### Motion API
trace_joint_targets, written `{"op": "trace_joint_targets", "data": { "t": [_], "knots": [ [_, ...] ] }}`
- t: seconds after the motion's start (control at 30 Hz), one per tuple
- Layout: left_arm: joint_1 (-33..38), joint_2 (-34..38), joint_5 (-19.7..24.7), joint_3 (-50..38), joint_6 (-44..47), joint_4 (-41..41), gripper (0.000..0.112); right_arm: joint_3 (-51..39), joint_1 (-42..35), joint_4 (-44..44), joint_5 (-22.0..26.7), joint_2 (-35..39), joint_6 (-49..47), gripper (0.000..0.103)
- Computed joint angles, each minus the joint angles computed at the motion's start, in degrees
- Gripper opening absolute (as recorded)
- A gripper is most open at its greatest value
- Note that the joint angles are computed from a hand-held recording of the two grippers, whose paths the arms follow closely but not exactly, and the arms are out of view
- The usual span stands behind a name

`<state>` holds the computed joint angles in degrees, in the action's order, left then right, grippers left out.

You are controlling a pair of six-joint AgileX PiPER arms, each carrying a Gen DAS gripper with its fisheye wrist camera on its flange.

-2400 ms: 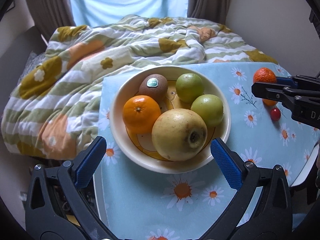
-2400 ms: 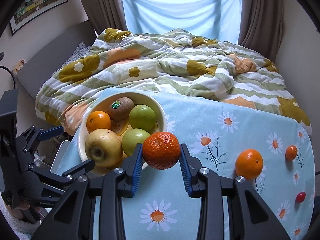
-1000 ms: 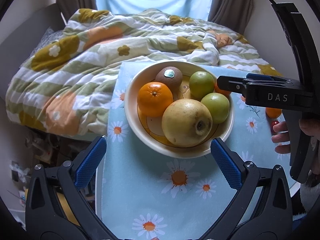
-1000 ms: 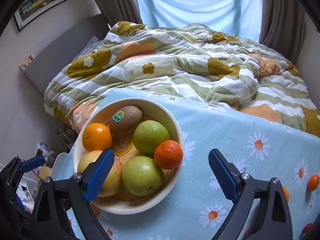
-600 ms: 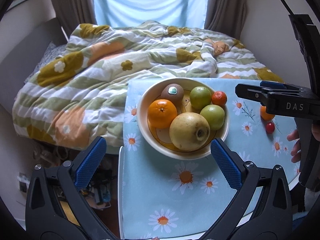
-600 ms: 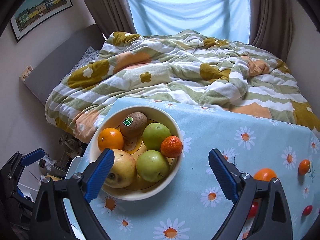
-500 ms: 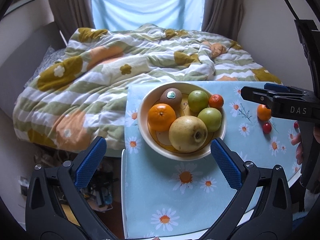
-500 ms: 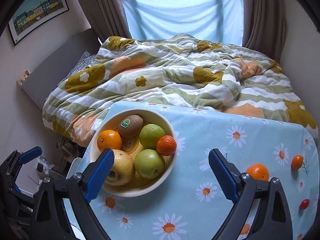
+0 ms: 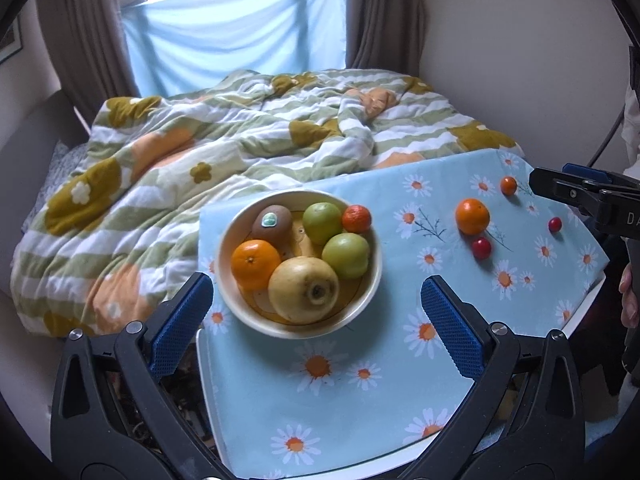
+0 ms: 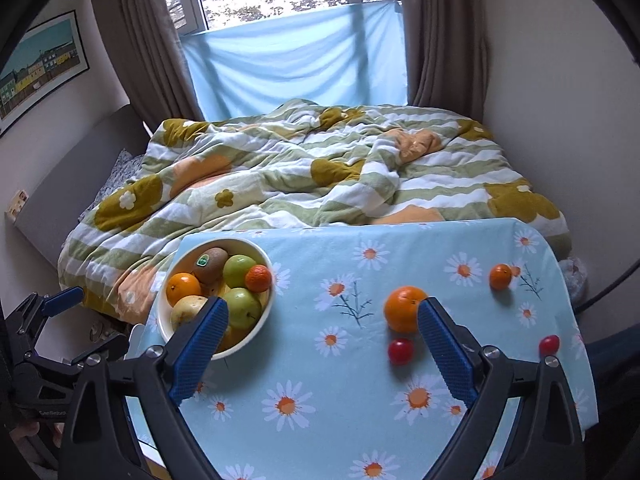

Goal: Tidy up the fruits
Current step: 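Move the left gripper to a red tomato while the right gripper reaches another tomato, then grasp the red tomato with the left gripper while the right gripper grasps its tomato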

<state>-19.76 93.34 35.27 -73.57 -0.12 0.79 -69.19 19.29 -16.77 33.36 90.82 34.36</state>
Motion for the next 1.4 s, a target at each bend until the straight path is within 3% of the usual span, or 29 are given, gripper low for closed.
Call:
{"op": "trace_joint_targets", "data": {
  "t": [0.17,0.43,0.73,0.97,1.13,1.33,1.4],
  "knots": [
    [-5.9,2.9,0.5,-3.3,-7.7,2.9,0.103,6.7,-5.6,-1.9,-1.0,-5.5,-1.2,0.094],
    [-16.2,11.3,3.9,-12.2,-23.7,10.9,0.103,13.5,-20.7,10.5,-3.5,-9.3,-21.7,0.094],
    [-23.1,22.7,5.3,-22.1,-35.5,14.5,0.103,15.6,-37.1,35.4,-6.4,-3.6,-54.2,0.094],
    [-25.3,31.2,6.2,-29.0,-39.0,14.7,0.103,18.4,-41.3,45.2,-11.0,2.1,-66.7,0.094],
    [-25.6,37.0,8.4,-34.3,-38.5,12.6,0.096,19.6,-41.8,46.9,-12.8,5.3,-70.5,0.094],
    [-26.0,41.3,10.1,-38.5,-37.9,12.3,0.069,20.8,-41.1,44.7,-16.5,6.9,-70.0,0.094],
    [-26.2,42.7,10.6,-40.1,-37.3,12.3,0.068,20.9,-40.9,43.7,-17.3,7.4,-69.1,0.094]
  ]
}}
